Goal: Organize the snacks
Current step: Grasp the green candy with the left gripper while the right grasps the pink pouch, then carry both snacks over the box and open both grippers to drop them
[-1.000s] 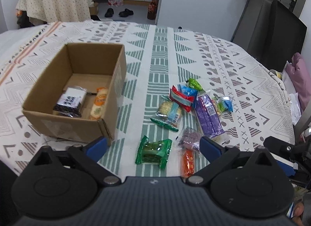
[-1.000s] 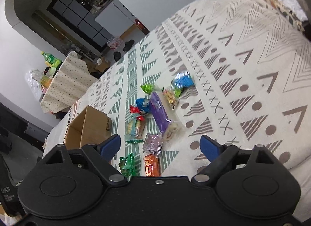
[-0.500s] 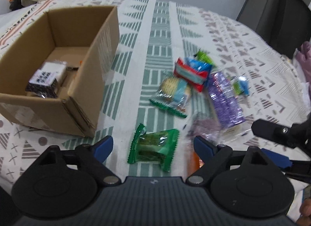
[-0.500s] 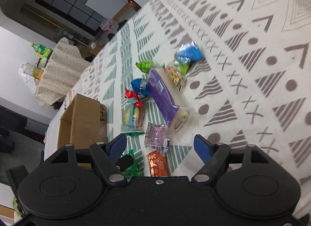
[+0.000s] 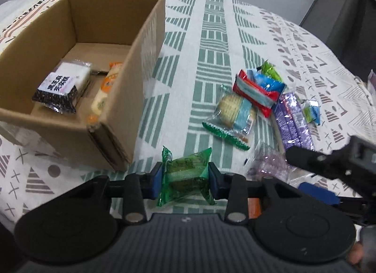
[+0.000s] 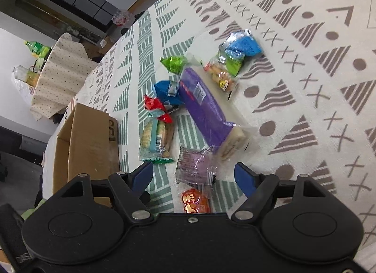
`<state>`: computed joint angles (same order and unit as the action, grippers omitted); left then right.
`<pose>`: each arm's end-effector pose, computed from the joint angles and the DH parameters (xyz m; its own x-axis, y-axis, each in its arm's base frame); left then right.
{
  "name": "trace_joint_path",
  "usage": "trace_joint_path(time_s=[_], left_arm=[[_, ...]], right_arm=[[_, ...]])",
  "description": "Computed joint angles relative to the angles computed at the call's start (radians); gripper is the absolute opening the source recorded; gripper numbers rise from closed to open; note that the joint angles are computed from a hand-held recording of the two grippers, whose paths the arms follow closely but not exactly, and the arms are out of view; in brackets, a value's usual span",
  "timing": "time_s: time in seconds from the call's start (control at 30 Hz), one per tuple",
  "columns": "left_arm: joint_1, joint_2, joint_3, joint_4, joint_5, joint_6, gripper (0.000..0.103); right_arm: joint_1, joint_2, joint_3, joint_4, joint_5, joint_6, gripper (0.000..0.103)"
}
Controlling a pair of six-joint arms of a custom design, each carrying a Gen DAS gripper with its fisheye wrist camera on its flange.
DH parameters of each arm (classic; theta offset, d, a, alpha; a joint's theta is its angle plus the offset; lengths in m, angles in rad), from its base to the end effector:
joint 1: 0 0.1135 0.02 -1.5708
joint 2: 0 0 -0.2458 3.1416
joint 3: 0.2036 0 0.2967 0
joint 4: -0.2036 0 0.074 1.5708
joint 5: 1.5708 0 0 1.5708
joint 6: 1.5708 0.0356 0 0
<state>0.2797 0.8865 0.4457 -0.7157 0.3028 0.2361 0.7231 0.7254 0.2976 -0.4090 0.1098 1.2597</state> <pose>0.1918 0.0440 0.1354 -0.8901 -0.0233 -0.4552 0.0618 0.9833 -0.1712 0.1515 0.1285 0.1294 -0.7442 0.6053 -0.2825 0.3455 0.7107 0.6128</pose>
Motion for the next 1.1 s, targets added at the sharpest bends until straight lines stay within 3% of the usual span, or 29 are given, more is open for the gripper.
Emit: trace_joint_path(time_s=[0.23,0.33,0.37,0.5,1.1], left_arm=[[0.026,0.061,0.042,-0.009,0.017,0.017,0.038],[0.032,0.067,0.055,-0.024,0.014,0.017,0.038],[0.033,0.062,0.056,-0.029,0.013,0.017,0.038],[0.031,0.021,0.052,-0.056,0.02,0.016,0.038],[0.089,-0.215,0.161,-0.29,0.12,0.047,0.038]], right_arm=[[0.021,0.059,0.0,0.064,0.014,0.017,0.063],[0.019,0.094,-0.003,0.091,0.008,0.034,0.047],[0.019,0.108,-0.006,0.102,0.008,0.039,0.034],[0.035,0.072,-0.025,0.104,0.034,0.036,0.023],[0.202,-0.336,-0.052,-0.08,0.243,0.016,0.018]])
